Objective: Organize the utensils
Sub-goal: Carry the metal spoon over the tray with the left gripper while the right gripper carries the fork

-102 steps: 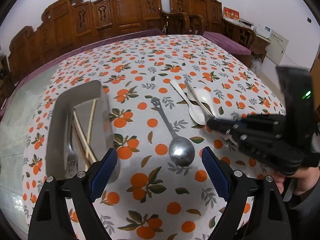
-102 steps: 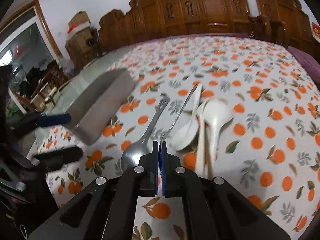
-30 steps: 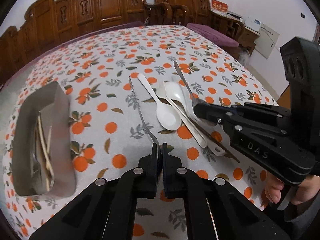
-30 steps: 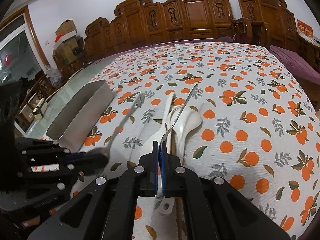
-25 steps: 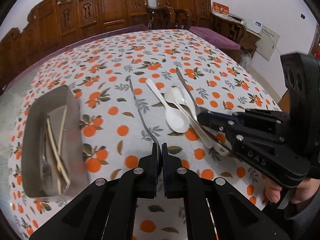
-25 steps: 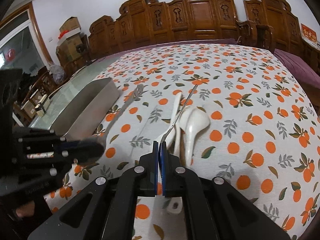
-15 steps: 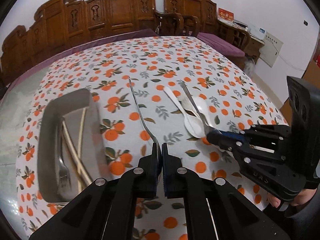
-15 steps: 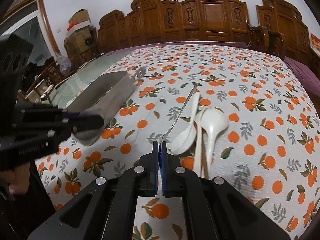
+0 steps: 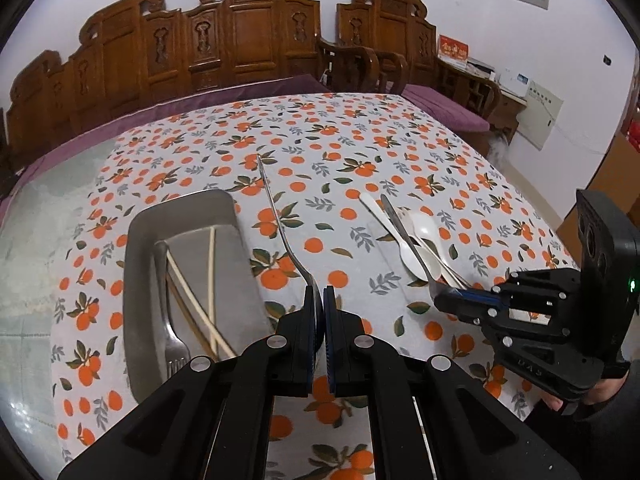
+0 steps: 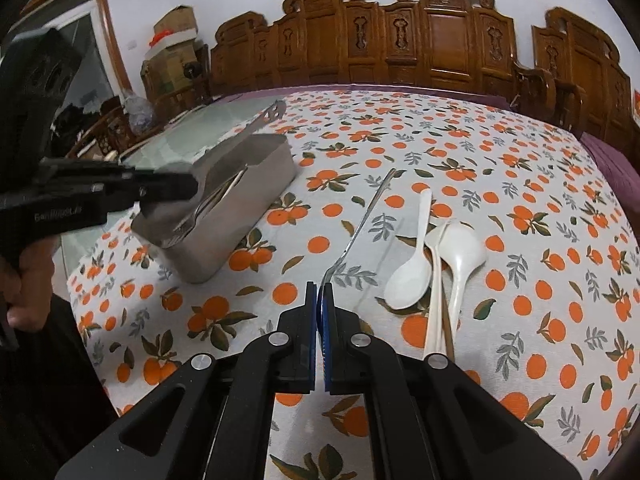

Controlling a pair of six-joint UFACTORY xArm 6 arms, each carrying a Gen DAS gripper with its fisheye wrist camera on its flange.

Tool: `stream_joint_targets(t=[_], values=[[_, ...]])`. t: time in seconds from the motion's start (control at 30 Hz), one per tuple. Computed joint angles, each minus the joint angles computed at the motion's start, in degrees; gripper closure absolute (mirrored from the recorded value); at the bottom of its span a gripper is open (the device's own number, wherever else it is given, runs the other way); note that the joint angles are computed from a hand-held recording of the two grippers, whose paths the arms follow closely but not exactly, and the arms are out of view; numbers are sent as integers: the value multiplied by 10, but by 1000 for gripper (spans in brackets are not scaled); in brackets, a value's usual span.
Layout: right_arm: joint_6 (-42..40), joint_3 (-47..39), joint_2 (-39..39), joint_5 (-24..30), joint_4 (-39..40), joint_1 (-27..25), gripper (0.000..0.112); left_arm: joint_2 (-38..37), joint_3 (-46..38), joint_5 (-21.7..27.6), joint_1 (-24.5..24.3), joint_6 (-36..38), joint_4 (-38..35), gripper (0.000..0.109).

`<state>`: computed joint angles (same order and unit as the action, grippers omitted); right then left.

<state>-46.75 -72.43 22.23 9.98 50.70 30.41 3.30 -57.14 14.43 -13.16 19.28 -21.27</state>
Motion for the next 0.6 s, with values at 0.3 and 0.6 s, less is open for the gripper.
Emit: stream_joint_targets(t=[0.3,0.6], values=[[110,5,-12,1,-142,9,109,13,2,0,25,76,-97,105],[213,-33,1,26,-261,19,109,26,-4,15,60,103,-126,105]])
